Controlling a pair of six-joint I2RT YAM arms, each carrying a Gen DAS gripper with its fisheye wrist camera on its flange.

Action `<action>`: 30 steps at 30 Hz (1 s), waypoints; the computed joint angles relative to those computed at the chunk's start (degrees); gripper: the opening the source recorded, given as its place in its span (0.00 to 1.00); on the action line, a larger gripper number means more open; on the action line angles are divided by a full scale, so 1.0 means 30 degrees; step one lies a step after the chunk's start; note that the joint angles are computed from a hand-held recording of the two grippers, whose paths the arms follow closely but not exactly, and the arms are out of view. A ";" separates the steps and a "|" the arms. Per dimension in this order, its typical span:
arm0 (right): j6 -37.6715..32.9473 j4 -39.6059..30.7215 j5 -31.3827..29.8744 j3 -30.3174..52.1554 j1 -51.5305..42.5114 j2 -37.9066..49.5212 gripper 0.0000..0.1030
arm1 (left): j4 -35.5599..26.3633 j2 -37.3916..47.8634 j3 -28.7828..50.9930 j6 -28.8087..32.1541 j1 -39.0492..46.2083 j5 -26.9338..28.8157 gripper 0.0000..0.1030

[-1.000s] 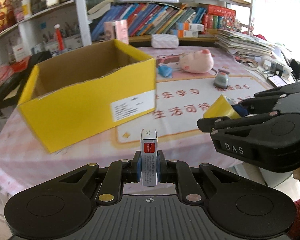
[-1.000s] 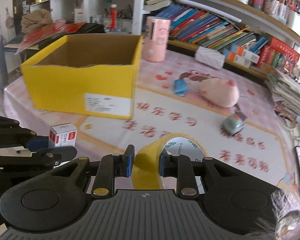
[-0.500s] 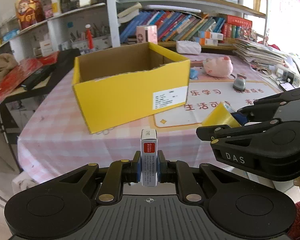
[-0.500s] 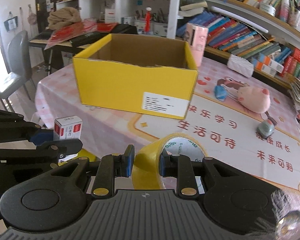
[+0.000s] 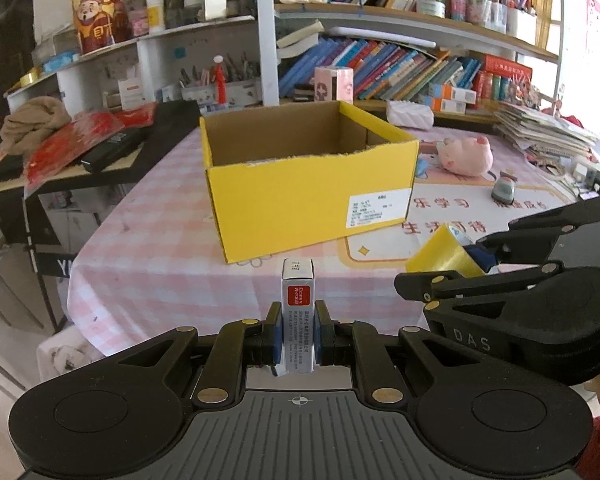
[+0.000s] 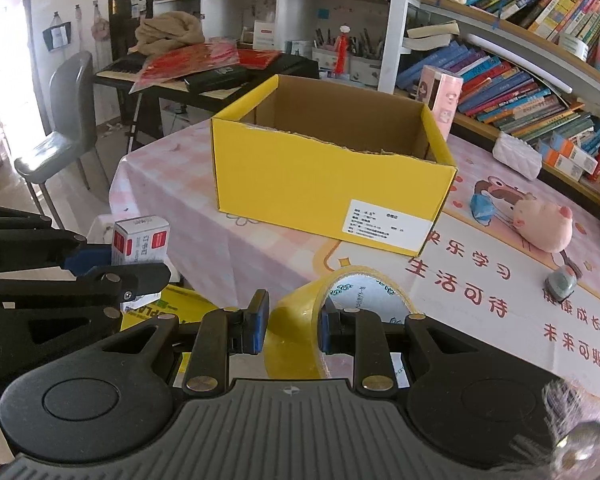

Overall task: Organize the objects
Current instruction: 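Carry medicine box and tape roll toward the yellow box with both tools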

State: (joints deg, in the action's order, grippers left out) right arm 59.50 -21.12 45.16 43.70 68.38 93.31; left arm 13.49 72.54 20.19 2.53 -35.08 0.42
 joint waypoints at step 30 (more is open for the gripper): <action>-1.5844 1.0260 -0.3911 0.0609 -1.1028 -0.2470 0.23 | 0.2334 0.9632 1.0596 -0.1546 0.0198 -0.0786 0.13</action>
